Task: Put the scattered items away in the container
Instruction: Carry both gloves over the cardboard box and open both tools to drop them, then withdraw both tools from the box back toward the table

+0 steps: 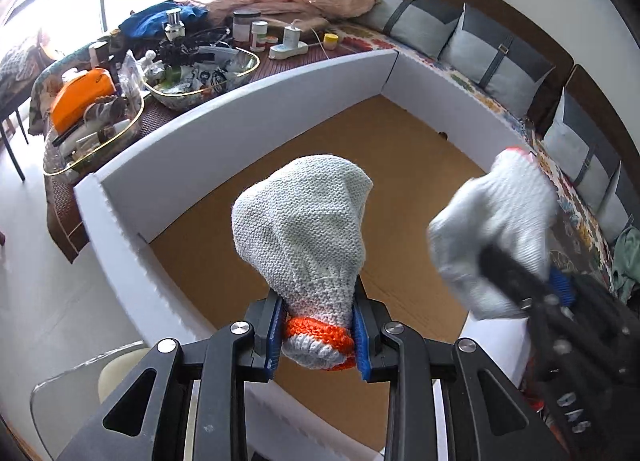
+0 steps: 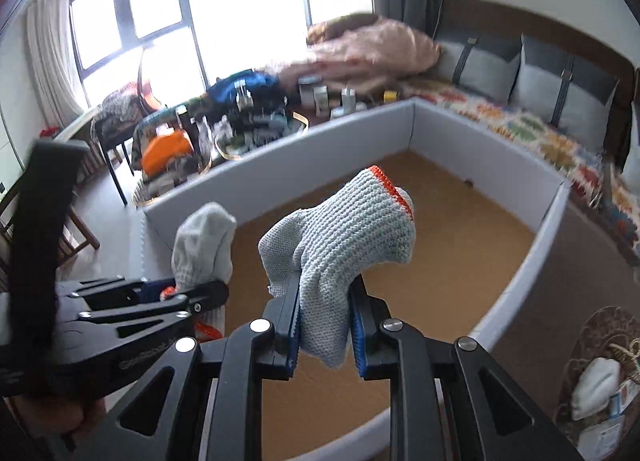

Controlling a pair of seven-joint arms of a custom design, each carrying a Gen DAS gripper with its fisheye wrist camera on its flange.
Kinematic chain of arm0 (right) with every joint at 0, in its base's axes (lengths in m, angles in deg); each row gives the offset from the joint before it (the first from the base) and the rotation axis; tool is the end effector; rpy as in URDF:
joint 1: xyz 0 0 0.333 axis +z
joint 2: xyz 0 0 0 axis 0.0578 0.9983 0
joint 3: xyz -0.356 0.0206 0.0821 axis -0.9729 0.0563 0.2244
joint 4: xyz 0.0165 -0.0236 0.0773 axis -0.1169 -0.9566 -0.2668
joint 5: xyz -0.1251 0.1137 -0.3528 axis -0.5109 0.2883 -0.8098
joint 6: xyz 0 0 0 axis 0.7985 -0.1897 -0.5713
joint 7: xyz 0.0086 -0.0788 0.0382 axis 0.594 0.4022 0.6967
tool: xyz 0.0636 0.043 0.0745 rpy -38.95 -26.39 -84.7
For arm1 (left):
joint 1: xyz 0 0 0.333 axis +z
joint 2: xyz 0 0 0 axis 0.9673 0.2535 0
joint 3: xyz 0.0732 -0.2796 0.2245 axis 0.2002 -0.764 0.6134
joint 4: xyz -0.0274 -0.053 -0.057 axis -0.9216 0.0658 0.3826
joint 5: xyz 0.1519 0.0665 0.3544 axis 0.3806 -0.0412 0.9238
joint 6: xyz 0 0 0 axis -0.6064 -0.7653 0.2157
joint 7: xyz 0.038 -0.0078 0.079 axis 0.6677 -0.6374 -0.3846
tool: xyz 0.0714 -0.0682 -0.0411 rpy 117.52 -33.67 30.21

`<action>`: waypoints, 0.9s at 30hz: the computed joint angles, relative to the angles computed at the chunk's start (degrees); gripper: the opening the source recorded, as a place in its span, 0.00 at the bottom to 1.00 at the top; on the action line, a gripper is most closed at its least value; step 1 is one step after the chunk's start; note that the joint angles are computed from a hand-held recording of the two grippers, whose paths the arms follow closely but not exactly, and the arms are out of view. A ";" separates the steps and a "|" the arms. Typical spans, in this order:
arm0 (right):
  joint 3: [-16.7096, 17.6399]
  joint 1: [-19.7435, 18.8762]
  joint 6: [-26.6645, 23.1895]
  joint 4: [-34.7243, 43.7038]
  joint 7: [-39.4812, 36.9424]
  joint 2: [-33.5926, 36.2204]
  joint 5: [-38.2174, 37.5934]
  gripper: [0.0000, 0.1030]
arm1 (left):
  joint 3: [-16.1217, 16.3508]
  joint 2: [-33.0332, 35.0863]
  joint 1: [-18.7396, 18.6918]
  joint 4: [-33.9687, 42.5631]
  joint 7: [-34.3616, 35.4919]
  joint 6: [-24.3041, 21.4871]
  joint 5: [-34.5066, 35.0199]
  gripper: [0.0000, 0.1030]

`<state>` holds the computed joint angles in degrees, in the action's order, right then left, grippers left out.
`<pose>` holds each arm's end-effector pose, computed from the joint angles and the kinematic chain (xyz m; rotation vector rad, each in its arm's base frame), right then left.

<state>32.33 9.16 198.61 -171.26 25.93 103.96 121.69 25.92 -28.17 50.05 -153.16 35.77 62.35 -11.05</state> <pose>0.6815 0.2154 0.4031 -2.2157 0.9095 -0.2393 0.6000 -0.3327 0.3773 -2.3857 1.3004 -0.5939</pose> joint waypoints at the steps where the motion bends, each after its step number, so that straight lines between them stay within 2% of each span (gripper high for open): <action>1: -1.00 0.90 -0.40 0.73 1.67 0.76 -1.54 0.21 | -0.29 0.34 0.35 0.38 1.00 -0.02 -0.52 0.28; 5: -2.19 1.53 -1.58 2.51 5.68 2.59 -5.00 0.25 | -1.57 1.69 2.18 1.77 7.39 1.08 -4.16 0.30; 6: -2.48 1.62 -2.24 3.07 6.98 3.00 -5.91 0.29 | -1.59 2.02 2.22 2.27 8.82 0.79 -5.00 0.32; 7: -2.75 1.70 -2.91 3.64 8.27 3.41 -6.81 0.41 | -1.49 2.30 2.17 2.70 9.92 0.49 -5.69 0.34; 8: -3.00 1.77 -3.59 4.24 9.54 3.83 -7.68 0.46 | -1.41 2.58 2.13 3.14 11.01 0.17 -6.35 0.36; 10: -2.44 1.28 -2.30 4.20 10.11 4.00 -7.82 0.49 | -0.76 2.82 1.26 3.99 11.77 -1.66 -6.69 0.43; 13: -1.46 0.23 -1.35 4.21 10.53 3.93 -7.50 0.51 | 0.25 2.11 0.34 3.29 10.19 -1.52 -5.82 0.52; 18: -0.54 -1.17 -0.69 3.58 11.52 2.96 -6.30 0.51 | -0.03 1.53 0.18 3.19 10.18 -2.29 -5.52 0.53; 23: 1.49 -3.93 -0.17 0.90 8.40 0.42 -0.31 0.51 | -0.36 1.09 -0.83 3.69 9.36 -4.00 -4.23 0.53; 27: 1.20 -4.87 -0.50 -1.99 5.77 -2.15 5.13 0.51 | -0.97 1.00 -1.99 4.44 8.60 -5.86 -2.99 0.53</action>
